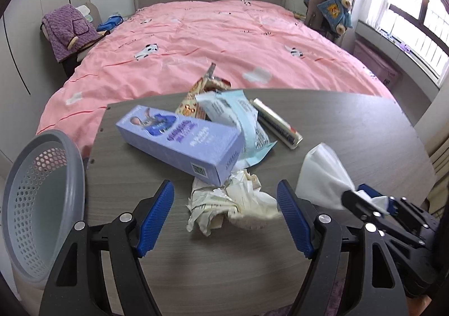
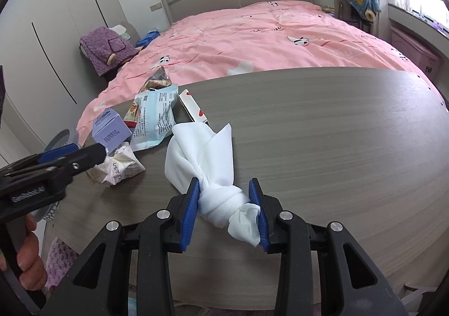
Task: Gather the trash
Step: 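Grasp the crumpled tissues with the left tool while the right tool grasps the white knotted cloth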
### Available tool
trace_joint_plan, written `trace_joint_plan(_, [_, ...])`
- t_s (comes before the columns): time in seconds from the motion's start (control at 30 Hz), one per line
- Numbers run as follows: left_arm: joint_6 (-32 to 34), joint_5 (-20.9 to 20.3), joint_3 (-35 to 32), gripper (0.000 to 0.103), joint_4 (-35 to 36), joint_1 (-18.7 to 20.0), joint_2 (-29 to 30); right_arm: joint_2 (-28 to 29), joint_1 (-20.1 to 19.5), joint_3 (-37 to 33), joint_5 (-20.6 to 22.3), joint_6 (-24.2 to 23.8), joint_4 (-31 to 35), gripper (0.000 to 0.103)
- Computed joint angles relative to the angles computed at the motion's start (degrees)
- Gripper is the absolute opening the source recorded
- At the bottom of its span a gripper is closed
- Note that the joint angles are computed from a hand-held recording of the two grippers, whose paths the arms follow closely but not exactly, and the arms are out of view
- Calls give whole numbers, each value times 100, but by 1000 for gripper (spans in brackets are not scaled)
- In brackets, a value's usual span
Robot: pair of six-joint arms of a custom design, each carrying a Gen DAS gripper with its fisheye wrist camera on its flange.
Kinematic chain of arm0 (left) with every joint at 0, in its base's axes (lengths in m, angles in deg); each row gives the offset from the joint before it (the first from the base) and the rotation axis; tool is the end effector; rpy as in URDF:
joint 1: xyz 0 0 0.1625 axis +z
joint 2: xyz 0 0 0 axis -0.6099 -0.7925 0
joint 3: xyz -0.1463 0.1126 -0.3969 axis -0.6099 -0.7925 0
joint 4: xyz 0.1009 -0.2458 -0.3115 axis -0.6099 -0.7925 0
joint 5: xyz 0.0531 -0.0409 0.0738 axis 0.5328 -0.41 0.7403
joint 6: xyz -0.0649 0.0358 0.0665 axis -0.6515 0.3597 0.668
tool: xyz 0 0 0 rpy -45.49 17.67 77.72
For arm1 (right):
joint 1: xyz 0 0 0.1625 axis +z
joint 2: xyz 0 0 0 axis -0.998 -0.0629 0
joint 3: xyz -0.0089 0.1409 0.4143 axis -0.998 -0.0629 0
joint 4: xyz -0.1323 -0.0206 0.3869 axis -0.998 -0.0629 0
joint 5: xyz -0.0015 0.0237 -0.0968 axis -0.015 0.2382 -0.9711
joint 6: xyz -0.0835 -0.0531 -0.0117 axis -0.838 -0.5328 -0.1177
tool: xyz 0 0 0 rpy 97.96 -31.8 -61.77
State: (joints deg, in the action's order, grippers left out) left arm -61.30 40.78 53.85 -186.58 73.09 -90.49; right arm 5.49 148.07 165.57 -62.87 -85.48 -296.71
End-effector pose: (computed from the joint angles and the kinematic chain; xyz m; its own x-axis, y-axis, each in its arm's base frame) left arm -0.2796 -0.4531 -0.1119 -0.7191 0.1989 -0.6659 0.5117 0.7999 -0.3137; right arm -0.0727 -0.4071 0.1921 -0.8525 -0.0011 0.5228 -0.3396 0.7615 -0.5521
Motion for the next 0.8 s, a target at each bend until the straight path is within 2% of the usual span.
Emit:
trace_joint_plan(0.4, [-96,-116,16,71,-45,170,143,-42,-38,50,161,53,27,35])
trace_joint_plan(0.47, [-101,-149,39,61,-39,188,138,-40,-28,64,172,55,18,35])
trace_joint_plan(0.57, [-104,-177,87,54,-51,198,117,-67,-34,79,194,48,41,35])
trace_joint_plan(0.6, [-102,-179,105,48,-47,196,105,-76,-32,84,199,46,47,35])
trace_joint_plan(0.73, [-47,-237,218,38,-199,173,59,-109,-18,112,208,47,44,35])
trace_joint_plan(0.8, [-31,-307,268,38,-234,176,14,-124,-11,138,218,56,19,35])
